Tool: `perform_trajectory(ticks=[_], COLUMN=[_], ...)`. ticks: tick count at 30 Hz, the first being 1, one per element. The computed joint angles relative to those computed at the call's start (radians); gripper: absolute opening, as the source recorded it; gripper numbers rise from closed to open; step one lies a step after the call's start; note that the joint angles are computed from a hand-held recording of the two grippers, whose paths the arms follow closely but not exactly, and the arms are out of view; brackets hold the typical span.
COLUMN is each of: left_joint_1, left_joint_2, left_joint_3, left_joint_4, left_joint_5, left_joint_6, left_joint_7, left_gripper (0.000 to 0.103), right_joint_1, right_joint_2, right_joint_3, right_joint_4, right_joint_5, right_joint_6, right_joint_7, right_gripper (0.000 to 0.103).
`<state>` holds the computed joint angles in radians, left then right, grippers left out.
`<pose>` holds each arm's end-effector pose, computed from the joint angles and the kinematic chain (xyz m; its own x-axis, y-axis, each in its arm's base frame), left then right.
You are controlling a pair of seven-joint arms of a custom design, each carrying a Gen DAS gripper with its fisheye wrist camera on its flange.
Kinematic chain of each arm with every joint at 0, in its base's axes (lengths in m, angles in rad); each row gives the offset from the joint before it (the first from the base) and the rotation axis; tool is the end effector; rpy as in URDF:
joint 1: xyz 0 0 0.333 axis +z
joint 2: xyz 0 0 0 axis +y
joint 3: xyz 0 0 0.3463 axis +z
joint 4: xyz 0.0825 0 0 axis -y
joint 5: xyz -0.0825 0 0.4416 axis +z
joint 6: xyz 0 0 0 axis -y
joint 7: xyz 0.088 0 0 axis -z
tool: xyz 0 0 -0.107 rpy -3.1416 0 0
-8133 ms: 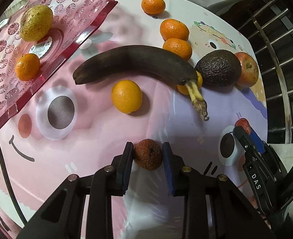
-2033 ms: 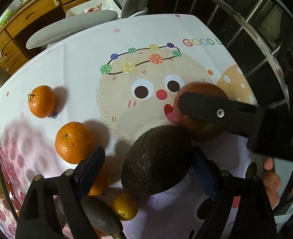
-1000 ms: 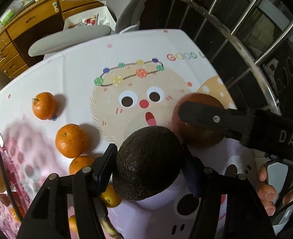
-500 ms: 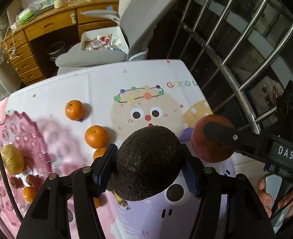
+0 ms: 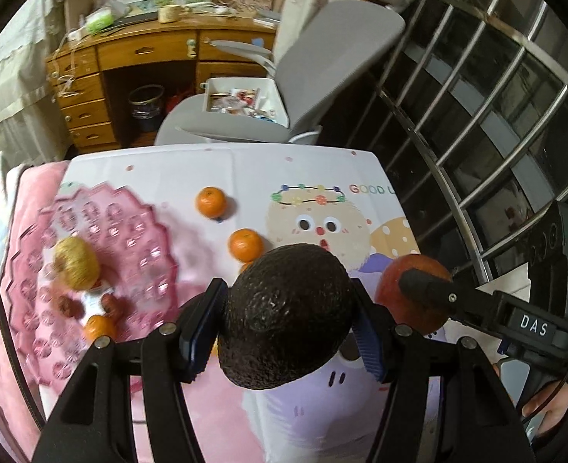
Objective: Organize fruits
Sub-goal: 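Grasp the avocado with the left gripper and lift both fruits toward the bowl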
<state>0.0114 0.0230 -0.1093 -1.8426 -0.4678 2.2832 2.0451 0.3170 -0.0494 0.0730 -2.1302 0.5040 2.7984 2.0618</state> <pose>0.6574 -0.0746 0.5684 -0.3809 -0.8951 0.2316 -0.8366 0.2270 -0.4986 0.5863 0.2172 0.5115 -0.2831 -0.7219 -0.6315 -0.7741 0.5607 -0.2939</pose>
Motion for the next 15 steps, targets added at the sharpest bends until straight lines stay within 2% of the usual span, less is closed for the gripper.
perform_trajectory(ticks=[6,15], left_joint_1=[0.039,0.120], left_joint_2=[-0.044,-0.036], left_joint_3=[0.039,0.093], left_joint_4=[-0.041,-0.023], left_joint_5=[-0.028,-0.033], left_joint_6=[-0.022,-0.097], left_joint_7=[0.034,0.109], left_gripper=[0.061,0.061], right_joint_1=[0.023,0.065], right_joint_2=[0.014,0.075], right_joint_3=[0.028,0.056], right_joint_4=[0.029,0.110], right_joint_5=[-0.081,-0.305], right_joint_6=[-0.002,0.006], right_joint_7=[0.076,0.326], right_gripper=[0.073,0.073])
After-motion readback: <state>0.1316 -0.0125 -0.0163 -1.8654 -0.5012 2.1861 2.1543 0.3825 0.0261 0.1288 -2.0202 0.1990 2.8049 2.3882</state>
